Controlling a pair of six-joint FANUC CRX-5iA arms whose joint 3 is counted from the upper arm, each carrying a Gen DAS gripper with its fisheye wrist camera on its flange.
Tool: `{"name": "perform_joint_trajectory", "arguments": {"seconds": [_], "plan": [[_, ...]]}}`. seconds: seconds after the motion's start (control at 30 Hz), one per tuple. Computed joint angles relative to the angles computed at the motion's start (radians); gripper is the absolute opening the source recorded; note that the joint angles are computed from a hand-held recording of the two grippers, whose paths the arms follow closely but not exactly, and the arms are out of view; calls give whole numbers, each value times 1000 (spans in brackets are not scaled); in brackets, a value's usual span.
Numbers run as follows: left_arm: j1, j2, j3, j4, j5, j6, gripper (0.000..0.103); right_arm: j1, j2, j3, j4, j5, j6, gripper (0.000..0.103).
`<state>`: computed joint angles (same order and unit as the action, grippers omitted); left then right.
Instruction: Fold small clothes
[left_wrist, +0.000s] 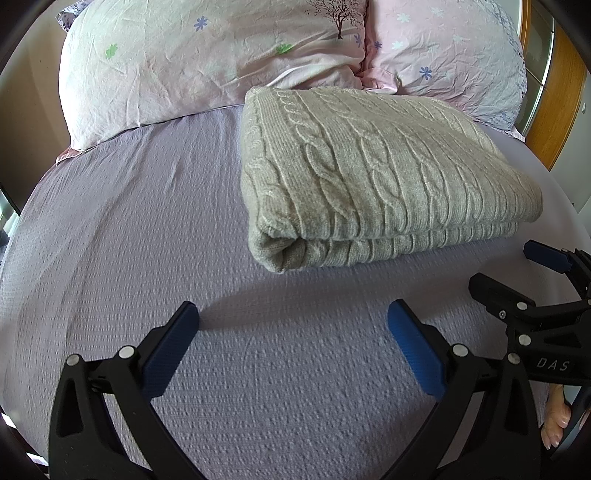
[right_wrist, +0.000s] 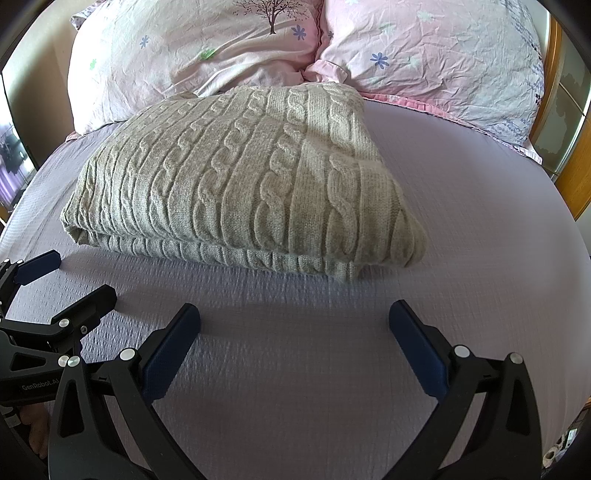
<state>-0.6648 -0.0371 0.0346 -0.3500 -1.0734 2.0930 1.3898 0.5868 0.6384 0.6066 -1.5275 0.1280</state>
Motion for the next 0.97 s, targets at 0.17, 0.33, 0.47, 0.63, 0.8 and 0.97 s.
{"name": "perform_joint_trajectory", "arguments": {"seconds": [0.17,0.33,0.47,0.63,0.8,0.97], "plan": [[0,0,0,0,0,0,101,0,0,0,0,0,0,102],[-1,0,1,-2,-1,2,101,0,0,0,0,0,0,102],[-3,0,1,-7,1,7,101,0,0,0,0,0,0,102],[-3,-1,1,-7,3,7,101,0,0,0,0,0,0,102],[-5,-1,1,-10,3,10,101,0,0,0,0,0,0,102],[-5,0,2,-11,3,11,101,0,0,0,0,0,0,102]]}}
